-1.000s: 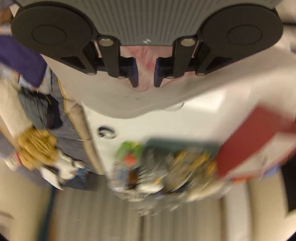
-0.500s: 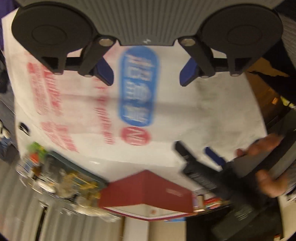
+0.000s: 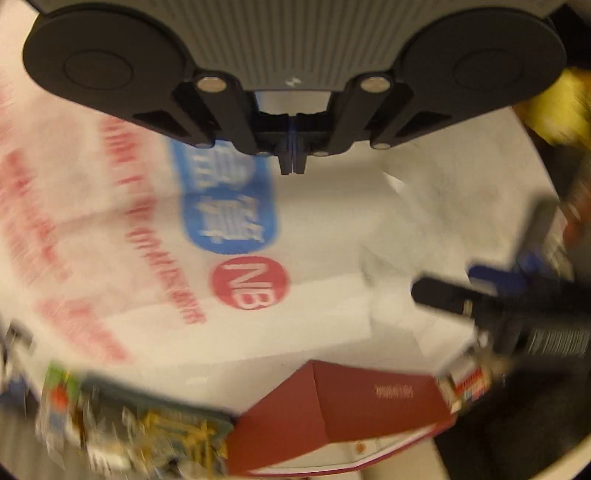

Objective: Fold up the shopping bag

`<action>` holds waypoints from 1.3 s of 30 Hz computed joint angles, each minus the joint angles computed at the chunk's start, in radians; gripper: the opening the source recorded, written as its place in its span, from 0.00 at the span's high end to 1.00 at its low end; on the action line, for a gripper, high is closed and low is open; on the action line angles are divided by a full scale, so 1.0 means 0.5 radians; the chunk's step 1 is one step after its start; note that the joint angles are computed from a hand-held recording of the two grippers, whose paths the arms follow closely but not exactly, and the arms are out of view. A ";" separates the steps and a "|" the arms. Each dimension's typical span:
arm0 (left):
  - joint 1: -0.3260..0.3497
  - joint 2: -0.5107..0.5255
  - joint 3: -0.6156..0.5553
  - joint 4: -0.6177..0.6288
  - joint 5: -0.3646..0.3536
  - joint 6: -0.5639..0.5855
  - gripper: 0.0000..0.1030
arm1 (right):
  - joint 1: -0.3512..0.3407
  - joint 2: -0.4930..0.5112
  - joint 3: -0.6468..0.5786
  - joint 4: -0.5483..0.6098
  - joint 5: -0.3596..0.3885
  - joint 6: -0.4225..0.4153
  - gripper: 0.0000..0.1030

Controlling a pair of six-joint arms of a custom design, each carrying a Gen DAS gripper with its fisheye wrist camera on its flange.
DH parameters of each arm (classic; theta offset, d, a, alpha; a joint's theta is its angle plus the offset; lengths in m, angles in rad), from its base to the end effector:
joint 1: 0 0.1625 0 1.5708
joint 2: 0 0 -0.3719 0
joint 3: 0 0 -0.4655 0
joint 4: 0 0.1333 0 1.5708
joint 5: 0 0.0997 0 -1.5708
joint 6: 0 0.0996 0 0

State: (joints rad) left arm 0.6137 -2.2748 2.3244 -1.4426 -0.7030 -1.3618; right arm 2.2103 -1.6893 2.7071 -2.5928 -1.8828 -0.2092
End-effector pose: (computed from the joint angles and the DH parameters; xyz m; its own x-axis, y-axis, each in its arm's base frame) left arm -0.1337 -0.3502 0.3419 -0.8415 -0.4287 -0.3288 -0.0894 0.7107 -0.6978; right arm 0.2618 -0.1799 0.0413 -0.6238 -0.7212 0.3011 -0.7425 0.6672 0.0596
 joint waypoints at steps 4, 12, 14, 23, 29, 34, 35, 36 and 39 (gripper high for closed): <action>-0.030 -0.036 -0.050 0.132 0.055 -0.065 0.00 | 0.043 0.284 -0.110 -0.250 0.334 0.300 0.99; 0.056 -0.056 -0.003 0.022 0.003 -0.050 0.00 | 0.381 0.524 -0.200 -0.219 -0.350 -0.246 0.34; 0.067 -0.034 0.010 -0.051 -0.021 0.010 0.00 | 0.321 0.525 -0.161 -0.244 -0.388 -0.277 0.28; 0.043 -0.087 -0.013 0.083 0.031 -0.103 0.00 | 0.296 0.776 -0.303 -0.450 -0.462 -0.094 1.00; -0.048 -0.222 -0.045 0.406 0.124 -0.404 0.00 | -0.027 0.724 -0.409 -0.354 0.222 0.892 1.00; -0.050 -0.218 -0.100 0.517 0.185 -0.482 0.00 | -0.109 0.870 -0.424 -0.569 0.626 1.151 0.54; -0.045 -0.212 -0.103 0.502 0.192 -0.465 0.00 | -0.085 0.879 -0.435 -0.536 0.601 1.091 0.40; -0.042 -0.206 -0.102 0.483 0.197 -0.446 0.00 | -0.058 0.867 -0.429 -0.526 0.549 1.028 0.41; -0.009 -0.163 -0.078 0.332 0.169 -0.298 0.00 | -0.048 0.666 -0.312 -0.543 0.433 0.797 0.41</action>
